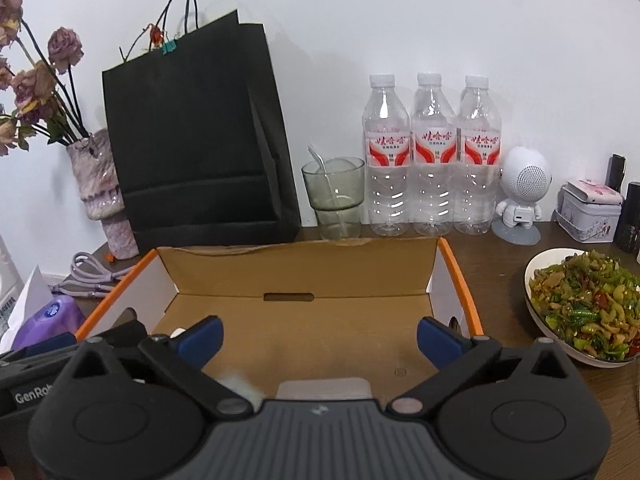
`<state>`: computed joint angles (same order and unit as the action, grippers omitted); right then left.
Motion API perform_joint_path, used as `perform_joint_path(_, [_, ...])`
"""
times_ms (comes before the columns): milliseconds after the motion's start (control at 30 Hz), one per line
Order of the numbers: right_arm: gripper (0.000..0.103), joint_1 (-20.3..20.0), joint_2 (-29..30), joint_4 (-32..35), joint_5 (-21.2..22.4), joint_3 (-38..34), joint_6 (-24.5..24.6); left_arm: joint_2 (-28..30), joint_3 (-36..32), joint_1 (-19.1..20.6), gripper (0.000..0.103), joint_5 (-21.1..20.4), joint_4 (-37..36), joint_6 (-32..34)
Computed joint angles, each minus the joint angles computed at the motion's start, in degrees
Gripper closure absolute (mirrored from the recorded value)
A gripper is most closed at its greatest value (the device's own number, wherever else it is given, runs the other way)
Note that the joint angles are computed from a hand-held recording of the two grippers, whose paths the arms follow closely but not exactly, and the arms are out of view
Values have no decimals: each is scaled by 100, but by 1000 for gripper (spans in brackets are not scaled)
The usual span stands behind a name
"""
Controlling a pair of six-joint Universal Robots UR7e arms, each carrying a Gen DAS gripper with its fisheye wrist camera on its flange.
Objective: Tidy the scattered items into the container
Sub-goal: 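Carry tissue and plastic bag into the box and open both tools, then move both tools back toward the purple cloth and white lid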
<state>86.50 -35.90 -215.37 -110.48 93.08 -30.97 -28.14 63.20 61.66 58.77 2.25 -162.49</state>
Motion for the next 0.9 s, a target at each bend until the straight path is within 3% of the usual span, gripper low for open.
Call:
perform_joint_path(500, [0,87,-120,-408,31,280,-100,-320,498,-139,0,-24,-354,54])
perform_joint_path(700, [0,120,-417,-963,281,901,-261,-853,1184,-177,0,467,-493,68])
perform_joint_path(900, [0,32,-806,-1646,606,1865,-598,-1431,2025,-205,0,589,-805,335])
